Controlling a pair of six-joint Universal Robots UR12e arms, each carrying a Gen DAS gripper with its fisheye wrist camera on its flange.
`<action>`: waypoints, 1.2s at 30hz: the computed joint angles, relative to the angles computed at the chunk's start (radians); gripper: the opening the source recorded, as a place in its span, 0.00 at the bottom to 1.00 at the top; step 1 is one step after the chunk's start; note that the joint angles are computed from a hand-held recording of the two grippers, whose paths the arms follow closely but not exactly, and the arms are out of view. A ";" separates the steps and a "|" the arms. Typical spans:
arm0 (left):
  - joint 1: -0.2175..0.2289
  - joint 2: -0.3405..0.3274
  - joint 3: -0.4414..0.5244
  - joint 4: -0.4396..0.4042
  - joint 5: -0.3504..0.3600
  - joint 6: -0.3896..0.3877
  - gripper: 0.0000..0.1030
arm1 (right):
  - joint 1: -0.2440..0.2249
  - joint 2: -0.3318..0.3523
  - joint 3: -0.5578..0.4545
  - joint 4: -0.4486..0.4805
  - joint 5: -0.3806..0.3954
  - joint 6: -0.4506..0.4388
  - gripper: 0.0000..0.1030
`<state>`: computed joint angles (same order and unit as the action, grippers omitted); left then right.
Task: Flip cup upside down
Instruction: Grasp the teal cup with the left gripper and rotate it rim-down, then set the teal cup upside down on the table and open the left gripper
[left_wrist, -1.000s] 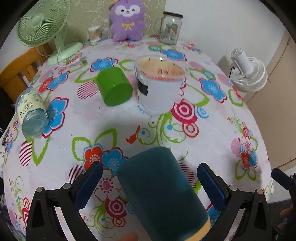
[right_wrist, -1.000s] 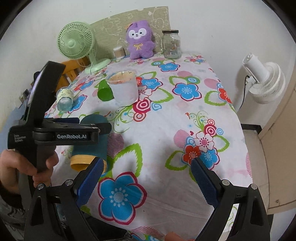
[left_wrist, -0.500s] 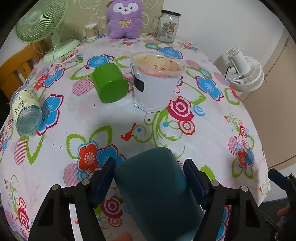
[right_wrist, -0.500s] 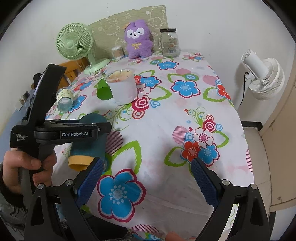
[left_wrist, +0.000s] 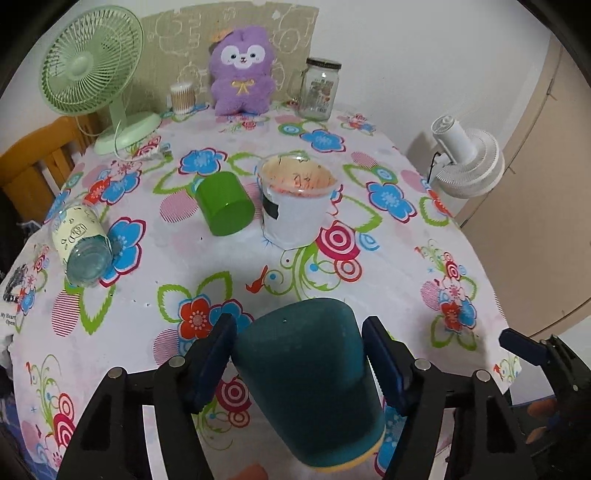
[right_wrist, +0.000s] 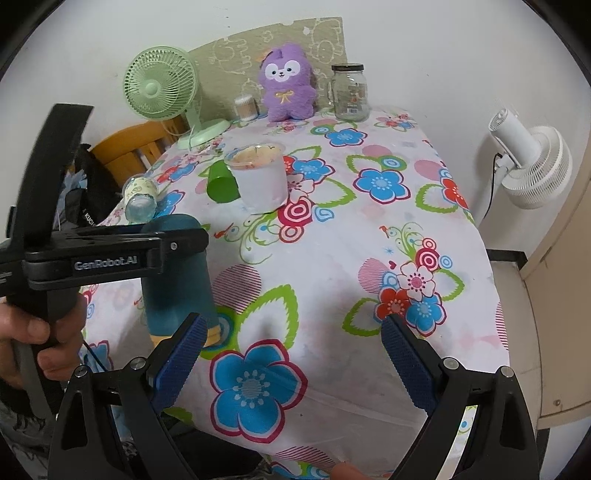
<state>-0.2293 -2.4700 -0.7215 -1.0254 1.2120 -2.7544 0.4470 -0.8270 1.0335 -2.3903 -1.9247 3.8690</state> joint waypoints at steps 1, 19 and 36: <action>0.001 0.004 -0.006 0.006 -0.003 0.001 0.70 | 0.001 0.001 -0.002 0.001 -0.001 -0.002 0.94; 0.026 0.078 -0.119 0.138 -0.028 0.004 0.68 | 0.016 0.024 -0.048 0.008 -0.010 -0.038 0.93; 0.025 0.103 -0.173 0.182 0.035 0.045 0.66 | 0.023 0.054 -0.096 0.005 -0.014 -0.073 0.94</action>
